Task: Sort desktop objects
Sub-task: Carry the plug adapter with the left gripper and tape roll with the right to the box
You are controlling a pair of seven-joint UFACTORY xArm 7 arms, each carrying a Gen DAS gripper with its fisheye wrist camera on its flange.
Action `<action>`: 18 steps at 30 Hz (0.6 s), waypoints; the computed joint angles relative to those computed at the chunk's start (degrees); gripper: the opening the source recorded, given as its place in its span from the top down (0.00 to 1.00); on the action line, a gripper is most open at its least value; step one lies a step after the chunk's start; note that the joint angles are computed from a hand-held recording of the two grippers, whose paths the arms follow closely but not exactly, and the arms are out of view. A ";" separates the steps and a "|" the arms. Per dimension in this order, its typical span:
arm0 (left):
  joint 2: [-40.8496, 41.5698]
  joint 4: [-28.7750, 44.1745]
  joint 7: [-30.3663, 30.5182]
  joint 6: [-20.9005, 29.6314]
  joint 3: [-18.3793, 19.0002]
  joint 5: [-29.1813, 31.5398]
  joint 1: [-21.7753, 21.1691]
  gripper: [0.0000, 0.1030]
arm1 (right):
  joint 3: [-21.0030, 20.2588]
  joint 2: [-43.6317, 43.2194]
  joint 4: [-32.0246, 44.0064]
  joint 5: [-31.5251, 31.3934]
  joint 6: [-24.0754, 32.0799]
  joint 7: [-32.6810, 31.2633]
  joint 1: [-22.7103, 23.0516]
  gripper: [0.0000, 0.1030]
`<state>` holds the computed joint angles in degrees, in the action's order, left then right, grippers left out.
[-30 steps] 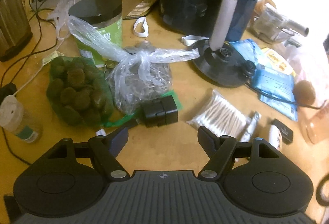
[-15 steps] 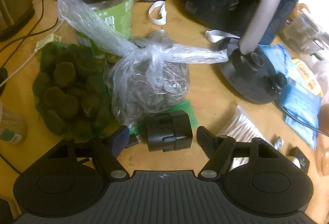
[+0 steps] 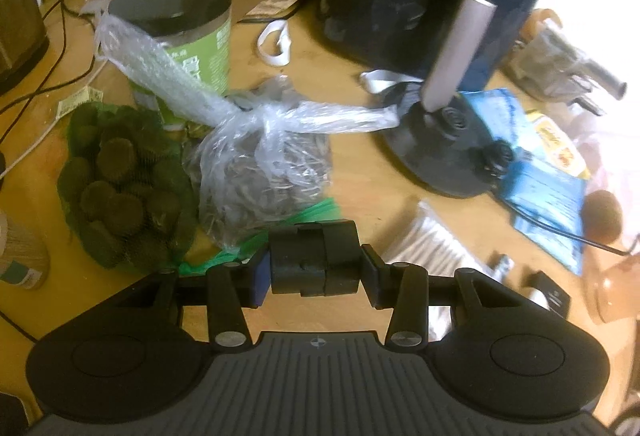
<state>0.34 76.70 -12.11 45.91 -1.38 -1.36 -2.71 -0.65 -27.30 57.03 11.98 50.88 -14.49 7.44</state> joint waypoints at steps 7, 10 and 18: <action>-5.09 -3.50 5.97 0.12 0.06 -5.25 -0.39 0.57 | -0.36 0.36 0.83 1.40 0.04 -2.26 1.04 0.81; -8.00 -5.69 8.12 0.29 0.27 -7.13 -0.74 0.57 | -0.37 0.40 1.04 1.94 0.04 -3.13 1.36 0.81; -15.27 -10.01 12.88 2.72 1.62 -11.82 -1.80 0.57 | -0.05 -0.14 1.66 2.69 0.18 -4.28 2.04 0.81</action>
